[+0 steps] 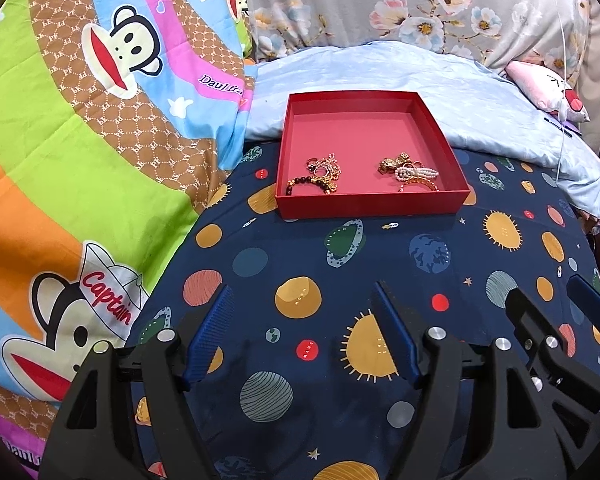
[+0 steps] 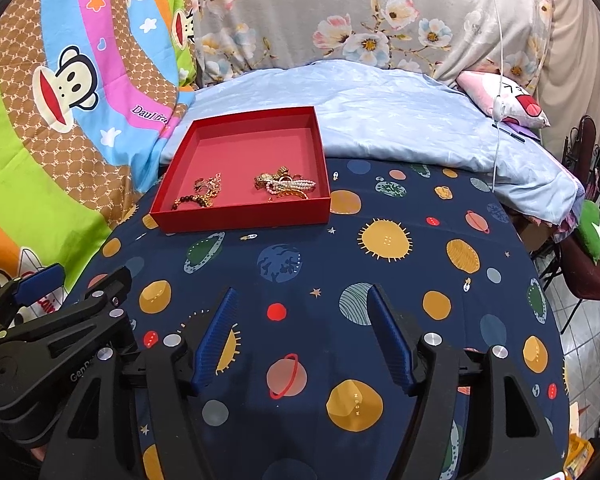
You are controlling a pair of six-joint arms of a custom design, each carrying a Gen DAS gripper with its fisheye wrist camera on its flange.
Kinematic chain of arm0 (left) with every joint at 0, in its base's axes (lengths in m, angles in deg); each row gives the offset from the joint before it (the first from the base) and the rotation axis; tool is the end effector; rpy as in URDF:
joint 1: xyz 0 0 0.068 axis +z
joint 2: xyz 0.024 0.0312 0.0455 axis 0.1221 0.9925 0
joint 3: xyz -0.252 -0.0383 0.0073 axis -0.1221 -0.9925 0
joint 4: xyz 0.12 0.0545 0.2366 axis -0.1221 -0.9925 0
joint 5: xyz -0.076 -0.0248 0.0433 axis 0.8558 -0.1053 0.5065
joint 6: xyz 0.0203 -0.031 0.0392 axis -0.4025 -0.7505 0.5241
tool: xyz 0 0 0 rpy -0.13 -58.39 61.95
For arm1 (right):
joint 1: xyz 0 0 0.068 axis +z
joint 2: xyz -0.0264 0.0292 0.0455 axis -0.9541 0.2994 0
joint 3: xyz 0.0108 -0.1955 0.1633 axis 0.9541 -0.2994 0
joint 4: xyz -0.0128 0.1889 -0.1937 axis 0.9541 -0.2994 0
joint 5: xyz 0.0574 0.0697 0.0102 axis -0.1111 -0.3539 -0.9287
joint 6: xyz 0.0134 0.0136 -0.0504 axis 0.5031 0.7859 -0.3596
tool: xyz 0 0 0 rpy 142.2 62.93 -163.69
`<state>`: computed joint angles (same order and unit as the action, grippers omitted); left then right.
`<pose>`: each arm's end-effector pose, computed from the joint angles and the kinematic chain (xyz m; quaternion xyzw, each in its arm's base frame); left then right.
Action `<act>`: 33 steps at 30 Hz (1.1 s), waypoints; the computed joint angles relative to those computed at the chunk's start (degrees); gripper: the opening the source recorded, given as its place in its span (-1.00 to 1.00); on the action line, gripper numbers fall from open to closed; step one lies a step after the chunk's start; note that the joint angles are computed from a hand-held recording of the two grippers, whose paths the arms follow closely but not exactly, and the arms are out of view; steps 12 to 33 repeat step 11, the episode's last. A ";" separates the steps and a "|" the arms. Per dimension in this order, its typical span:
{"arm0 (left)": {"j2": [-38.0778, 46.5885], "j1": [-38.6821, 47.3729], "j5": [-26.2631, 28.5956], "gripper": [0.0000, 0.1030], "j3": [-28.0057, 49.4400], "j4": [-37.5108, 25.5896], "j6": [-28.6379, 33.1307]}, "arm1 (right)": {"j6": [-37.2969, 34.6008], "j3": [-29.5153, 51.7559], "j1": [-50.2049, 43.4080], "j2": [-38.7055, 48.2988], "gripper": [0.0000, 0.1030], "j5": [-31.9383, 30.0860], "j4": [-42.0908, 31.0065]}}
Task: Organize jewelry
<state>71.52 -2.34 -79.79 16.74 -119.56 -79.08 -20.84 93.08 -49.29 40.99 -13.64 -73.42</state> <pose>0.2686 -0.0277 0.3078 -0.2019 0.9047 0.1233 0.3542 0.3031 0.1301 0.3023 -0.1666 0.9021 0.0834 0.3891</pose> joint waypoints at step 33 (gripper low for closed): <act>-0.13 1.09 0.96 0.35 0.10 -0.23 0.03 | 0.86 -0.49 0.01 0.19 0.39 0.40 1.15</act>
